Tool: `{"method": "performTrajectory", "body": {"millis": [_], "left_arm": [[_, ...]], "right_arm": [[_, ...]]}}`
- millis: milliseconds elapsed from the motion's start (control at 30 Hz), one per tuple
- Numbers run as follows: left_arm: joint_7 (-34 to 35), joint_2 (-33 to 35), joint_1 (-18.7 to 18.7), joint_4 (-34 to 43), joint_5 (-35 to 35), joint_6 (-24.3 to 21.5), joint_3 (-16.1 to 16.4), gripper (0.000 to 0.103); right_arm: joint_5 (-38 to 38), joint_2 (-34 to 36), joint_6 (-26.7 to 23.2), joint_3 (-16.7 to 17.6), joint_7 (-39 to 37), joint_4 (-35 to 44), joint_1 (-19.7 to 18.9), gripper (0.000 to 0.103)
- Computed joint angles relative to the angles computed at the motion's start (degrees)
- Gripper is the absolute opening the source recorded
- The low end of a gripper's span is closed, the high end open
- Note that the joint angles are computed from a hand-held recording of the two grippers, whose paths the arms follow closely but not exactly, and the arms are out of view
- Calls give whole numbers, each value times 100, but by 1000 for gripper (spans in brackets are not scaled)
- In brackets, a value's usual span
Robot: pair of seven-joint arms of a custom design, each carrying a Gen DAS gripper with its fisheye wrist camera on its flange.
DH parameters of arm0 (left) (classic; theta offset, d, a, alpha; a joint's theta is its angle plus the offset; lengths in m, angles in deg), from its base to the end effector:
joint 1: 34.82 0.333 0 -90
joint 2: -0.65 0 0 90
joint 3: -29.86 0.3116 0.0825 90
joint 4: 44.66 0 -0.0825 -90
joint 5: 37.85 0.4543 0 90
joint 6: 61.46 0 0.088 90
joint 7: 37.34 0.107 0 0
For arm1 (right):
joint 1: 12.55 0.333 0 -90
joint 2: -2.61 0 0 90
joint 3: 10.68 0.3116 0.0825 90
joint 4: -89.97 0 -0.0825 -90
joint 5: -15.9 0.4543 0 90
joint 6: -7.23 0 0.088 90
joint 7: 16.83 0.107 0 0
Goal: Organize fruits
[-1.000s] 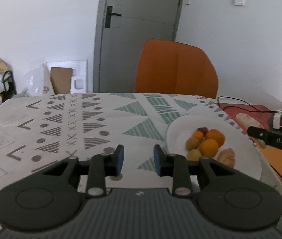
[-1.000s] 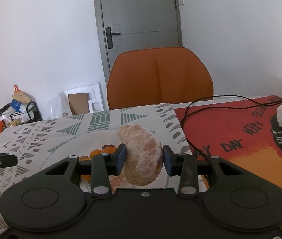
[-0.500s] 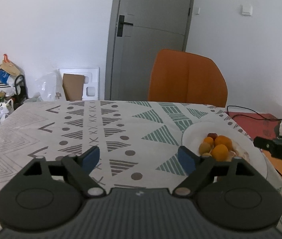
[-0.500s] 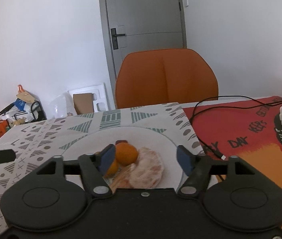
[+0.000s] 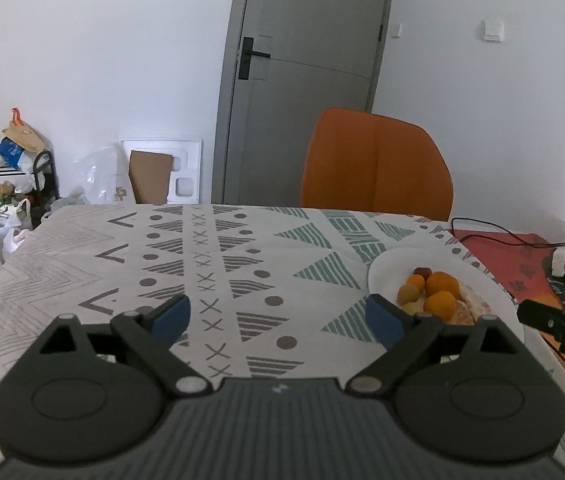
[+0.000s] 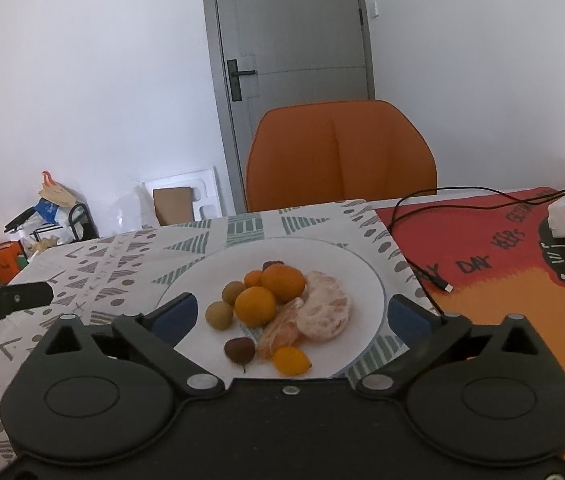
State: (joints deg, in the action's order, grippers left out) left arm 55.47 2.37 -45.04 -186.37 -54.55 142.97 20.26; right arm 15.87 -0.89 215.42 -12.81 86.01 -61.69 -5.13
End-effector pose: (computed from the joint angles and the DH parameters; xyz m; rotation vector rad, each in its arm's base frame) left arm 0.5397 -0.1564 0.3483 -1.5890 1.6812 -1.1074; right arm 0.5075 0.0471 0.3294 -1.4393 1.6437 -0.7387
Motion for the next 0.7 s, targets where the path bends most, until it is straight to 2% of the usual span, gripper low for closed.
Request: {"method": "performTrajectory", "body": {"millis": [100, 233, 400, 500, 700], "left_arm": [[-19, -117, 25, -93, -14, -5, -11, 94], [487, -281, 3, -230, -654, 151, -162, 95], [732, -541, 70, -421, -1067, 214, -367, 95], [1551, -630, 104, -439, -1991, 388, -665, 97], [1802, -991, 125, -686, -2331, 294, -794, 99]], "right_arm": [[37, -125, 52, 0, 16, -123, 18, 103], [-291, -322, 119, -136, 301, -308, 58, 103], [-754, -584, 180, -316, 621, -544, 116, 103], [-897, -741, 266, -381, 670, -690, 150, 103], [-1018, -1046, 329, -483, 739, -930, 236, 103]]}}
